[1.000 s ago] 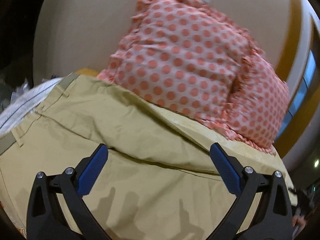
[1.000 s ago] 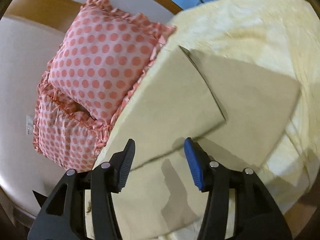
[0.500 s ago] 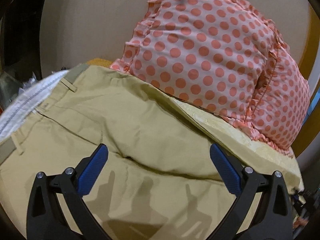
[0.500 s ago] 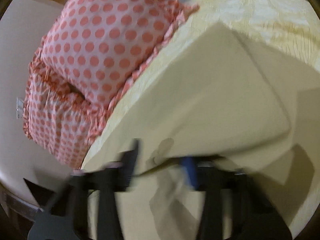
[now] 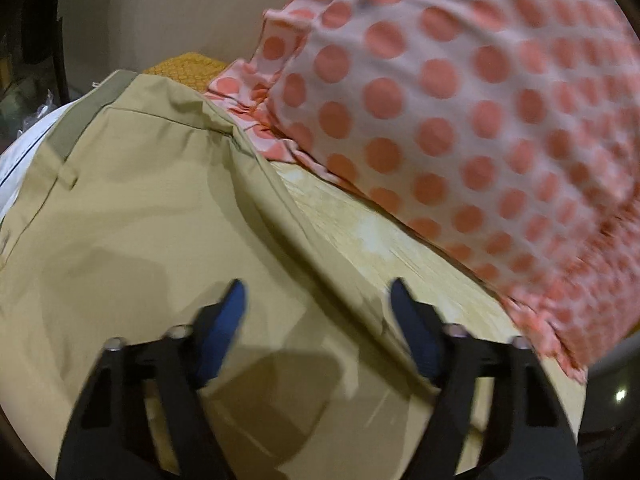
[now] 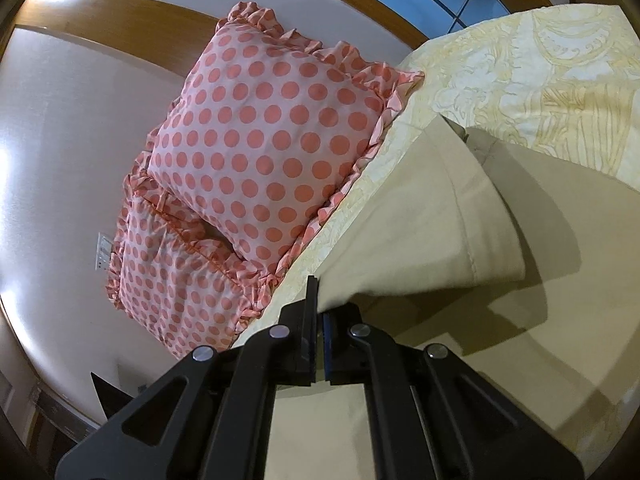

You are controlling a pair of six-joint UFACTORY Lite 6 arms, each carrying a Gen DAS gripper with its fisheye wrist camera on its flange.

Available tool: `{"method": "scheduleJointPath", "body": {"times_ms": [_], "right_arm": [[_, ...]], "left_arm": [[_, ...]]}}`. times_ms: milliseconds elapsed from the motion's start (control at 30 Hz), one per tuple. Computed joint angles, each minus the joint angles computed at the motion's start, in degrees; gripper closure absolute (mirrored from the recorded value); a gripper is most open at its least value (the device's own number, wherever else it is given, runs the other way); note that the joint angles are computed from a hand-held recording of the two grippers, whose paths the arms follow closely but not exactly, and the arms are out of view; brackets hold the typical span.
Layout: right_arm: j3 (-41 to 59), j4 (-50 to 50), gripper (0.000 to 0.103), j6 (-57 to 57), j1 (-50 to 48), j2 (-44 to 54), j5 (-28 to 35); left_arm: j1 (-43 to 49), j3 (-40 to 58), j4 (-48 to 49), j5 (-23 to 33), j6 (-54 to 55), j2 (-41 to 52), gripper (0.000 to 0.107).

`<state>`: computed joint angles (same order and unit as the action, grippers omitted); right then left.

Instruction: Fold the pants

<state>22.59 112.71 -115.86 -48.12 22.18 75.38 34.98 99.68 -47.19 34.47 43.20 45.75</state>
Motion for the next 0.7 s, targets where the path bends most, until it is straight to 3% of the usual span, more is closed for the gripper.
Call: {"method": "scheduleJointPath", "body": {"times_ms": [67,133,200,300,400,533,700], "right_arm": [[1.27,0.16,0.101,0.97,0.12,0.03,-0.3],[1.98,-2.09,0.101,2.5,-2.35,-1.19,-0.04],[1.02,-6.32,0.101,2.82,-7.16,-4.0,0.96],[-1.77,-12.63,0.101,1.66,-15.07,-8.83,0.15],[-3.44,-18.27,0.101,-1.57,-22.59,-8.45,-1.61],[-3.9,-21.05,0.101,-6.77,-28.16,-3.68,-3.71],[-4.51,-20.78,0.101,-11.37,-31.32,-0.97,-6.54]], "left_arm": [[0.53,5.21,-0.65,2.12,-1.43,4.72,0.104],[3.42,0.83,-8.45,4.22,6.38,2.0,0.104],[7.74,-10.95,-13.7,5.93,18.37,-8.64,0.104],[21.66,-28.94,-20.31,18.81,36.36,-25.43,0.104],[39.61,-44.58,-18.56,28.65,51.14,-38.2,0.103],[57.04,-52.8,-11.24,32.98,63.71,-37.84,0.103],[65.3,-54.44,-6.9,30.8,71.23,-31.57,0.104]]}}
